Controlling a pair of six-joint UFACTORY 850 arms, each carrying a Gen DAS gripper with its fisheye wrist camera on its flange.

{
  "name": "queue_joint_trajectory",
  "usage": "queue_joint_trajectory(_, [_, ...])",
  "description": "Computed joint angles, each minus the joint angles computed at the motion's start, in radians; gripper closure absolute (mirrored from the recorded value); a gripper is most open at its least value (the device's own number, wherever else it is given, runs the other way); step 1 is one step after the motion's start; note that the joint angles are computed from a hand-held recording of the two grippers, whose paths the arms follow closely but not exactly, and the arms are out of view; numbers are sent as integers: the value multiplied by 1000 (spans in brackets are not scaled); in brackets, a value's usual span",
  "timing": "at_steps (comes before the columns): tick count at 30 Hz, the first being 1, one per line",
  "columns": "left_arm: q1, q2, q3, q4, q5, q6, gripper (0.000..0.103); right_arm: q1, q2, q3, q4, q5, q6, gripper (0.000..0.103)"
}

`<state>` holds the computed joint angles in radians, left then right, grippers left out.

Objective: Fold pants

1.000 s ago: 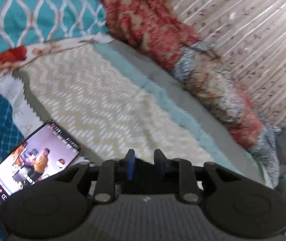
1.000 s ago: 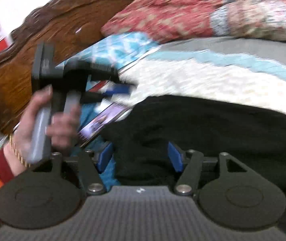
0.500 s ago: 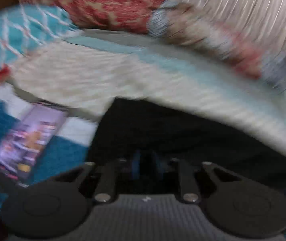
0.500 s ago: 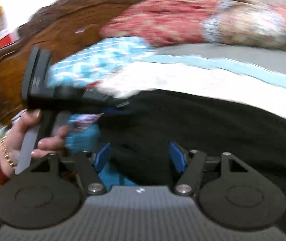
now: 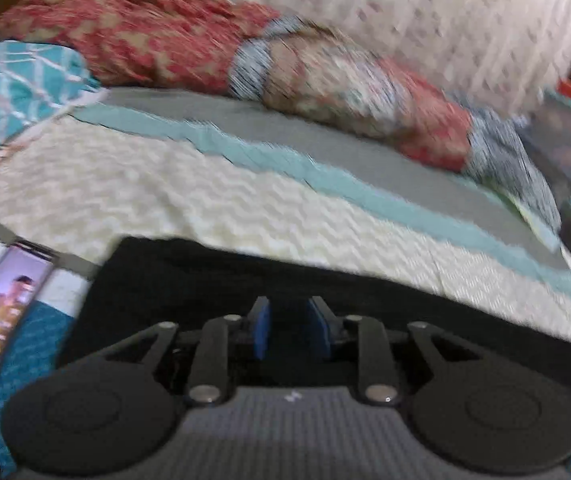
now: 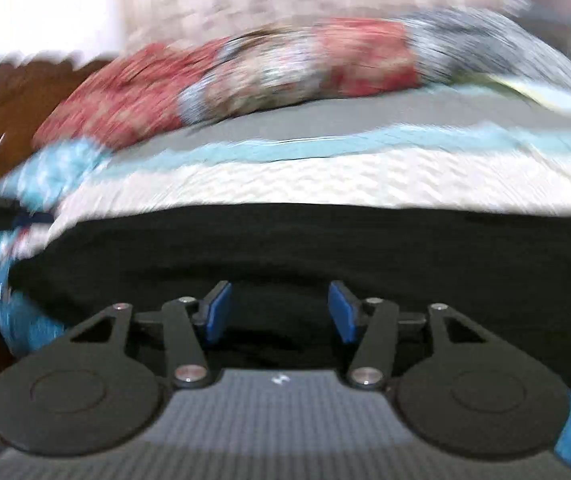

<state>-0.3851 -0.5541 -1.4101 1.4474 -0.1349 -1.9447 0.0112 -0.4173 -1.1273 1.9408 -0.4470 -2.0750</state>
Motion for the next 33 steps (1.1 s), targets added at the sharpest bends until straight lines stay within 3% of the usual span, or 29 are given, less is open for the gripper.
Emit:
queue_joint_trajectory(3, [-13, -54, -45, -295, -48, 314, 79, 5, -59, -63, -214, 22, 88, 45])
queue_joint_trajectory(4, [-15, -78, -65, -399, -103, 419, 79, 9, -82, -88, -318, 42, 154, 54])
queue_joint_trajectory(5, [-11, -102, -84, -504, -165, 517, 82, 13, -92, -100, -408, 62, 211, 95])
queue_joint_trajectory(7, [13, -107, -78, -713, -181, 684, 93, -3, -73, -85, -461, 35, 245, 97])
queue_joint_trajectory(9, [33, -77, -46, -841, -144, 781, 94, -24, -46, -62, -480, -50, 271, 97])
queue_joint_trajectory(12, [20, -63, -54, -818, -194, 770, 93, -27, -10, -5, -497, -68, 295, 98])
queue_joint_trajectory(15, [3, -41, -51, -771, -177, 708, 80, -12, -38, -20, -604, -54, 438, 98])
queue_joint_trajectory(16, [-6, -34, -52, -727, -155, 671, 80, -14, -45, -25, -579, -48, 443, 98])
queue_joint_trajectory(19, [-36, -32, -74, -595, -96, 607, 76, -59, -18, 8, -362, -130, 344, 95])
queue_joint_trajectory(22, [-63, -70, -126, -744, -35, 842, 68, -91, 15, 41, -198, -139, 255, 93])
queue_joint_trajectory(25, [-85, -135, -193, -982, -98, 1141, 68, -129, 53, 93, -23, -89, 176, 92])
queue_joint_trajectory(27, [-89, -190, -246, -1102, -227, 1268, 68, -169, 94, 154, 151, -59, 90, 89])
queue_joint_trajectory(28, [-87, -203, -240, -1112, -251, 1281, 69, -189, 115, 186, 256, -48, 36, 86])
queue_joint_trajectory(30, [-85, -168, -174, -1069, -202, 1242, 69, -239, 143, 240, 465, -52, -49, 67])
queue_joint_trajectory(33, [-85, -143, -176, -1106, -221, 1245, 69, -315, 163, 301, 718, -89, -105, 57])
